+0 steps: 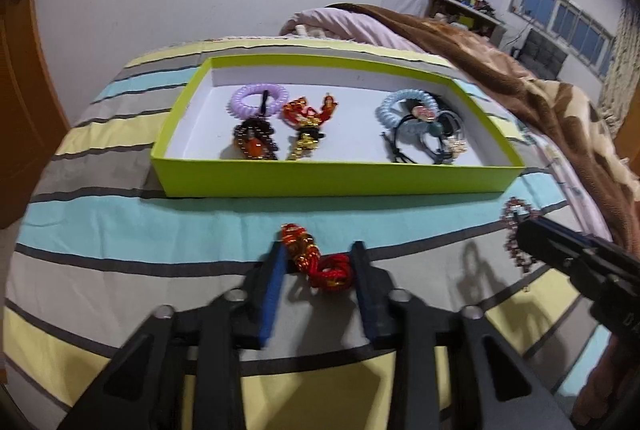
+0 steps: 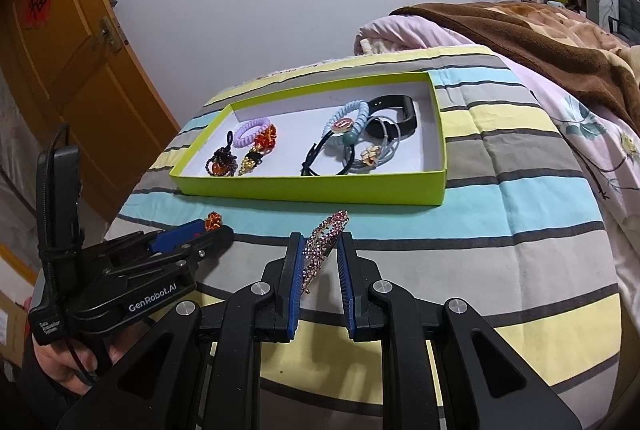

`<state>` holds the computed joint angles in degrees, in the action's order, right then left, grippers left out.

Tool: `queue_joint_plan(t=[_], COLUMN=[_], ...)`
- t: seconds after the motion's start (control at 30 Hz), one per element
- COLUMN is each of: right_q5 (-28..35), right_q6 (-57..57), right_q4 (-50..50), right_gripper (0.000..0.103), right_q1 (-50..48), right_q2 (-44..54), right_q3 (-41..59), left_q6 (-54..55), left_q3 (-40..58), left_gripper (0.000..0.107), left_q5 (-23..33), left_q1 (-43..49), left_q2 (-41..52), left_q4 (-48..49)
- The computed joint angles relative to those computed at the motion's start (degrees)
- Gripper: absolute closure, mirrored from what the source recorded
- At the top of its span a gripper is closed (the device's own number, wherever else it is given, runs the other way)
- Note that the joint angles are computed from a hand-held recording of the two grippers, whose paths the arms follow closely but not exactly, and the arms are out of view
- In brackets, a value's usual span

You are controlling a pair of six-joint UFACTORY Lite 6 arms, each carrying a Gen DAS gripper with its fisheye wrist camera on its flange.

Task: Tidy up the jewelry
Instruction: 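Close left tool on red beaded bow while right tool holds rhinestone clip, then carry red bow in left tool and rhinestone clip in right tool into the box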

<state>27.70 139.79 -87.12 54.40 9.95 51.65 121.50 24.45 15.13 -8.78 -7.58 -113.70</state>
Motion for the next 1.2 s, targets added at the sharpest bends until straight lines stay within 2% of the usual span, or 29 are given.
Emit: queue_joint_plan(t=[0.03, 0.27, 0.5, 0.67, 0.97, 1.2], right_q5=[0.0, 1.6, 5.8, 9.5, 13.7, 13.3], right_q6=[0.4, -0.2, -5.7, -10.7, -16.2, -19.5], right_q4=[-0.4, 0.4, 6.0, 10.1, 13.8, 14.6], right_gripper=[0.086, 0.086, 0.086, 0.086, 0.086, 0.086], right_q1=[-0.1, 1.1, 4.6, 7.0, 9.7, 8.4], right_q2=[-0.2, -2.7, -4.9, -5.6, -4.7, -2.7], right_q3=[-0.3, -1.8, -0.7, 1.8, 6.1, 8.8], left_q6=[0.5, -7.2, -27.6, -36.7, -41.0, -38.1], left_q3=[-0.1, -3.0, -6.5, -6.7, -6.7, -4.7], left_gripper=[0.087, 0.089, 0.089, 0.089, 0.089, 0.089], left_q5=[-0.1, 3.2, 8.4, 13.9, 21.3, 20.4], left_q1=[0.1, 3.5, 7.0, 11.0, 16.8, 16.4], left_q2=[-0.1, -4.9, -18.6, -26.1, -33.0, -29.5], left_q4=[-0.5, 9.2, 30.7, 40.0, 45.5, 43.0])
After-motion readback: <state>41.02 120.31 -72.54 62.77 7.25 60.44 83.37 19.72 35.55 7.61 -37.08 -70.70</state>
